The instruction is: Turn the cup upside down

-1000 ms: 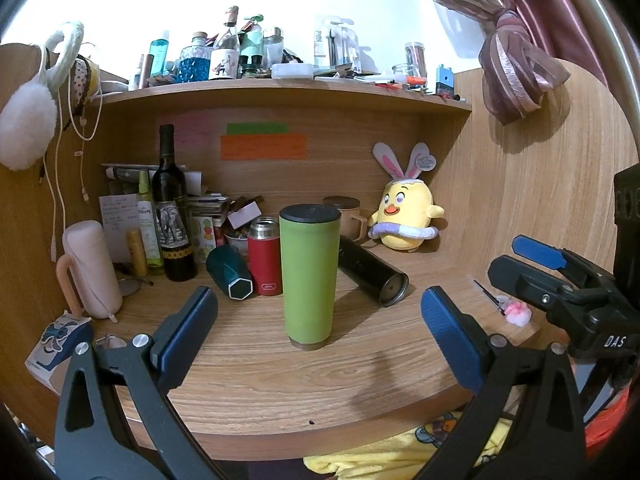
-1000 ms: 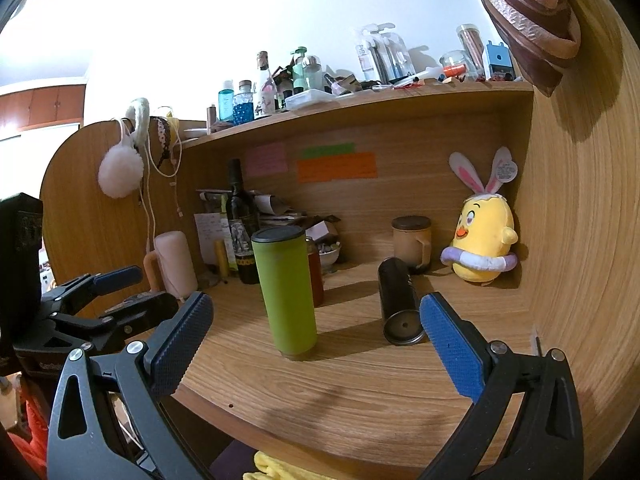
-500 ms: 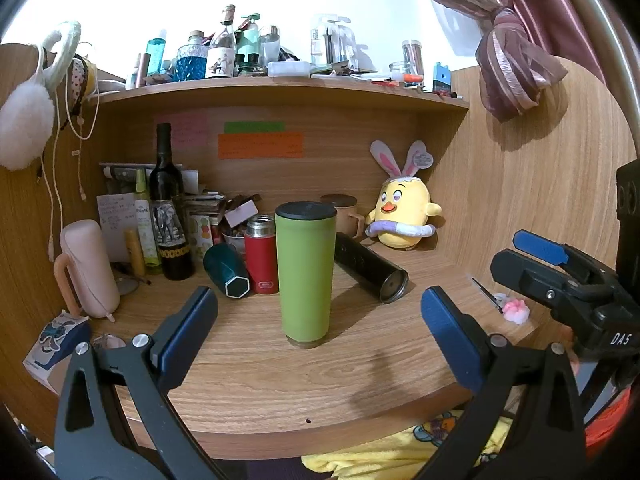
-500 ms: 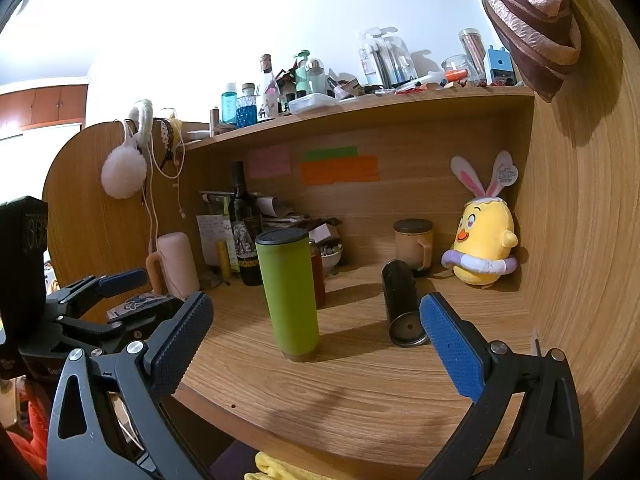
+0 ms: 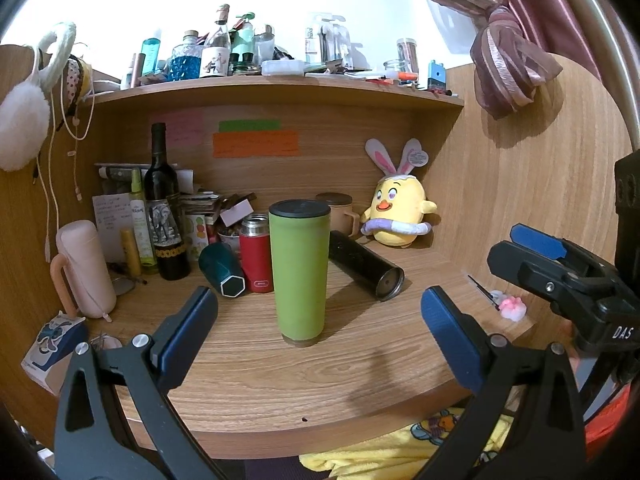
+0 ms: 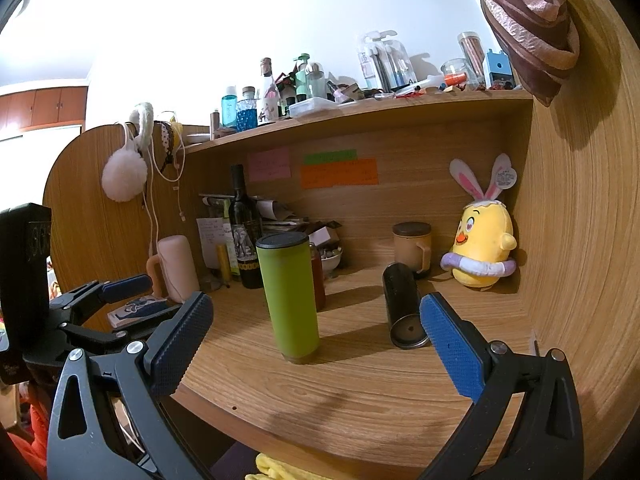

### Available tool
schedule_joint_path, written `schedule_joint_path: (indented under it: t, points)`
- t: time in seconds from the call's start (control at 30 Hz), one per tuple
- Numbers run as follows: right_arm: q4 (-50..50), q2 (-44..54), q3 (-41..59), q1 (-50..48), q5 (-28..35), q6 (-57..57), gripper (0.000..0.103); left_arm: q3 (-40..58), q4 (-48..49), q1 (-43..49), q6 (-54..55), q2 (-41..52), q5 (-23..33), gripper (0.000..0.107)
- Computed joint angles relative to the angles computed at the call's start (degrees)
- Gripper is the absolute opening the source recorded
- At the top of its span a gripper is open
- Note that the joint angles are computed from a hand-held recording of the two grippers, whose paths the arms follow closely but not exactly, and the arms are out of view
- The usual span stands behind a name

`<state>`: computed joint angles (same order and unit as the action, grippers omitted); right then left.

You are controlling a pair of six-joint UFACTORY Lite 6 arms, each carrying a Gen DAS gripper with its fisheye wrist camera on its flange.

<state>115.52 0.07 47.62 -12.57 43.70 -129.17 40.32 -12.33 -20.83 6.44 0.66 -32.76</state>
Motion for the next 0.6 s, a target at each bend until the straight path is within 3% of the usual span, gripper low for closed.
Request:
schedule_joint_path:
  t: [0.6]
  points:
    - [0.11, -0.44, -0.28, 0.23, -0.32, 0.18, 0.103, 0.75, 4.28, 1.08, -3.73, 0.64, 1.12, 0.103]
